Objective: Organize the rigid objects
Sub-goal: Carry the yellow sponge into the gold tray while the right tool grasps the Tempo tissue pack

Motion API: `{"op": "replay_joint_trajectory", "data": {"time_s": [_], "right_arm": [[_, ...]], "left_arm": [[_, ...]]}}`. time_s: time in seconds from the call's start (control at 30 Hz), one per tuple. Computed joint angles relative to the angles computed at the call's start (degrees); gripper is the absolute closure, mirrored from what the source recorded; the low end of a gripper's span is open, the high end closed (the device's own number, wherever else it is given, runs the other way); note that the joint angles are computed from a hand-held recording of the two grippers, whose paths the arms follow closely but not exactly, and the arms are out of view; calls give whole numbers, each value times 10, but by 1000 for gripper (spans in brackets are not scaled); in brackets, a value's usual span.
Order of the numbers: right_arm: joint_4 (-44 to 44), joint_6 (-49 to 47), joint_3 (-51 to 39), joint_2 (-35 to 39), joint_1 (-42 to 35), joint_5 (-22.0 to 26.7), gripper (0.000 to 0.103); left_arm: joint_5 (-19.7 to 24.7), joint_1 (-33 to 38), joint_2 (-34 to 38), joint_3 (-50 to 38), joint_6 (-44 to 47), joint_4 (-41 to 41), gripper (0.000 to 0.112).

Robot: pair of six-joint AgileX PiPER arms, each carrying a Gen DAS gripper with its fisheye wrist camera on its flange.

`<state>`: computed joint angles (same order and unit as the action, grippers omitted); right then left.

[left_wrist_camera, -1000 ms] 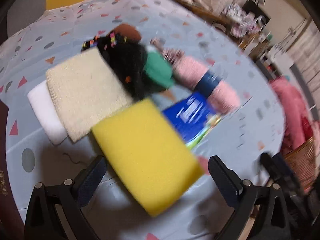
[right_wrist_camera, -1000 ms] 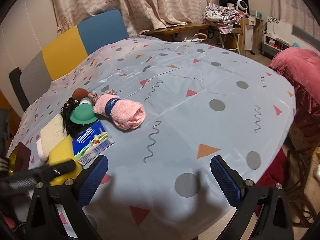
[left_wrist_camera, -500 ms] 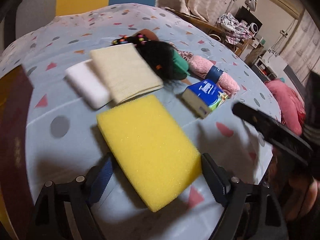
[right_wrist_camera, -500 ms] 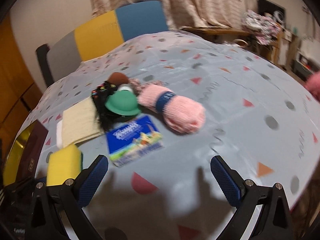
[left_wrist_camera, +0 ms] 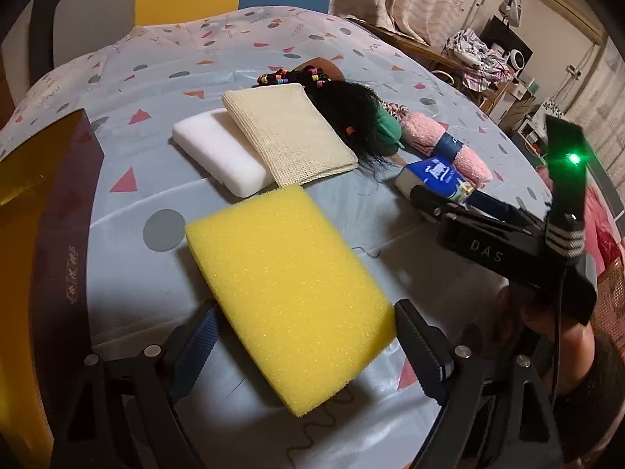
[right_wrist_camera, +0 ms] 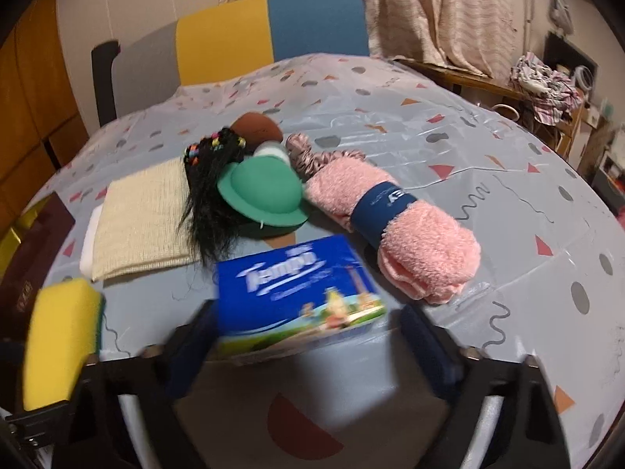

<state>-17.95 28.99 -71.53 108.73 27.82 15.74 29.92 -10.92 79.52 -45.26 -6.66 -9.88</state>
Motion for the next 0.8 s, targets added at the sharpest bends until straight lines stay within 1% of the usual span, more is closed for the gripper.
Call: {"op": "replay_joint_trajectory", "data": {"time_s": [0.03,0.1,0.13,0.2,0.27,0.47,0.6,0.73,0.8], "right_arm": [[-5,7,3,1,-1,-4,26],[-4,10,11,-1,-3,-20,26],[-6,12,13,-1,-3,-25,26],[-39,43,14,0,1,-25,26],[-75,75,14,1,6,-23,26],[-140,128,12,5,17,-12,26],[-165,148,13,6,20,-8,26],[-183,165,13,6,23,-6,26],[-189,171,12,7,24,-3,27]], "left_arm": [[-3,4,1,0,9,-10,23],[-7,10,0,3,21,-24,24],[-8,16,-5,7,39,-44,25],[-8,33,-14,16,93,-101,26],[-5,50,-29,25,129,-141,27],[13,82,-79,28,174,-176,28],[43,119,-116,23,203,-195,28],[77,178,-147,18,249,-220,28],[102,227,-156,12,278,-234,28]]}}
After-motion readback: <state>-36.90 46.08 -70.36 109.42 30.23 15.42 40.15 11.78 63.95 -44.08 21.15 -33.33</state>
